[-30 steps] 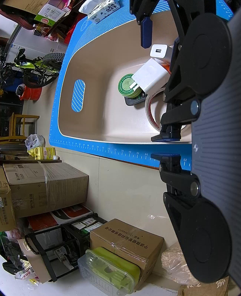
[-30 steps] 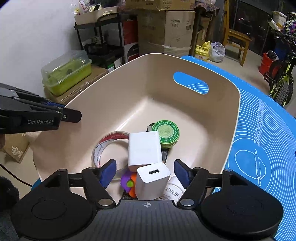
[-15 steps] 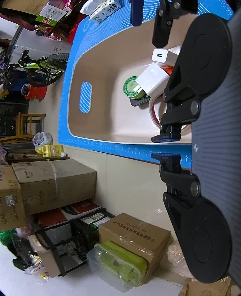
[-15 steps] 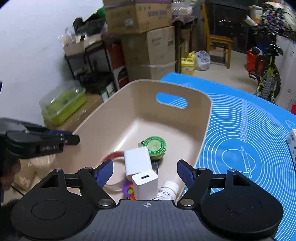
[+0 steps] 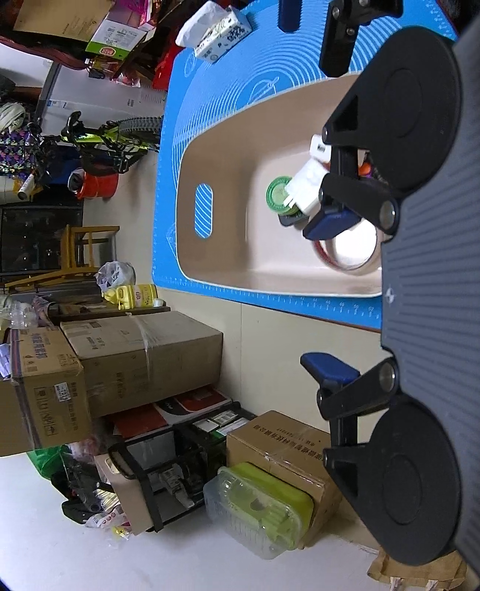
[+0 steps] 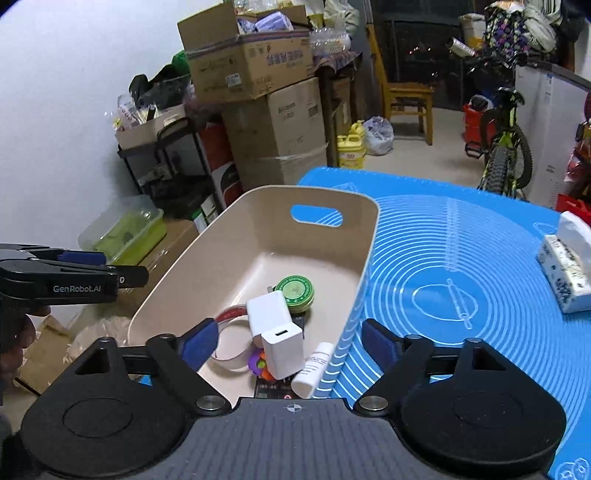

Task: Organize rigid objects

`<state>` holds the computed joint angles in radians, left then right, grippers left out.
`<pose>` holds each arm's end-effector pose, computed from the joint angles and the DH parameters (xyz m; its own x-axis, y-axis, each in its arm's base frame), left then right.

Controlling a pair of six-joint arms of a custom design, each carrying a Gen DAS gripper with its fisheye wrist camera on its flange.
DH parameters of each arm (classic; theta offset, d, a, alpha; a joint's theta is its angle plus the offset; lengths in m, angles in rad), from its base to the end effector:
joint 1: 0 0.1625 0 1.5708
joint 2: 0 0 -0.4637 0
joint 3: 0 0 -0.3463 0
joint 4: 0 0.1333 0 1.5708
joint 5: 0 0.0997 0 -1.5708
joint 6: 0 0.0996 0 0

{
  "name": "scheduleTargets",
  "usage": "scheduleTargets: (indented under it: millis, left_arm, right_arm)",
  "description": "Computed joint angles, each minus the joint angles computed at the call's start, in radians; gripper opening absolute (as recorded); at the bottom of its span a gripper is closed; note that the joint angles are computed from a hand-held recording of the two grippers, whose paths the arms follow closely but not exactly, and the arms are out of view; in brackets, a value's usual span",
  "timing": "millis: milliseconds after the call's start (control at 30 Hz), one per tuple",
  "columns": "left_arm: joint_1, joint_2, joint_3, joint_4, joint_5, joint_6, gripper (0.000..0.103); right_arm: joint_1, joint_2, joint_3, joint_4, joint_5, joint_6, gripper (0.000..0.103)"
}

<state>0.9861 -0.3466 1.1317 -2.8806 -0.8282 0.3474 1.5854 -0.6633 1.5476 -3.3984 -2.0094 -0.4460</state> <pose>-0.2765 -0.7813 0.0617 -0.5908 0.3624 -0.7208 0.7220 0.6363 -0.2718 0.1015 -0.7150 0.2079 -0.8175 0.0450 0.5741 -0.4004 0.6722 -0.6228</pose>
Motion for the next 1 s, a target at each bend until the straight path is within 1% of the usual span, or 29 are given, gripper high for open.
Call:
scheduleTargets:
  millis: [67,233,533,700,833,1000]
  left_arm:
    - [-0.01,-0.016,0.036,-0.011,0.003,-0.012,0.07]
    - [-0.033,-0.059,0.126,-0.033,0.003,-0.044,0.071]
    - [-0.08,-0.125,0.283,-0.094,0.001,-0.103,0.075]
    - [-0.106,-0.145,0.351,-0.138,0.005,-0.11,0.075]
    - [-0.122,-0.158,0.396,-0.163,0.008,-0.123,0.076]
    - [-0.135,-0.176,0.442,-0.175,0.013,-0.154,0.076]
  right_arm:
    - [0.008,-0.015,0.038,-0.046,-0.006,-0.006,0.093]
    - [0.024,-0.057,0.119,-0.11,-0.016,0.006,0.095]
    - [0.054,-0.105,0.264,-0.253,-0.077,-0.022,0.097]
    - [0.06,-0.124,0.344,-0.328,-0.094,-0.028,0.097]
    - [0.055,-0.144,0.406,-0.367,-0.091,-0.006,0.097]
    - [0.055,-0.156,0.459,-0.416,-0.105,0.003,0.097]
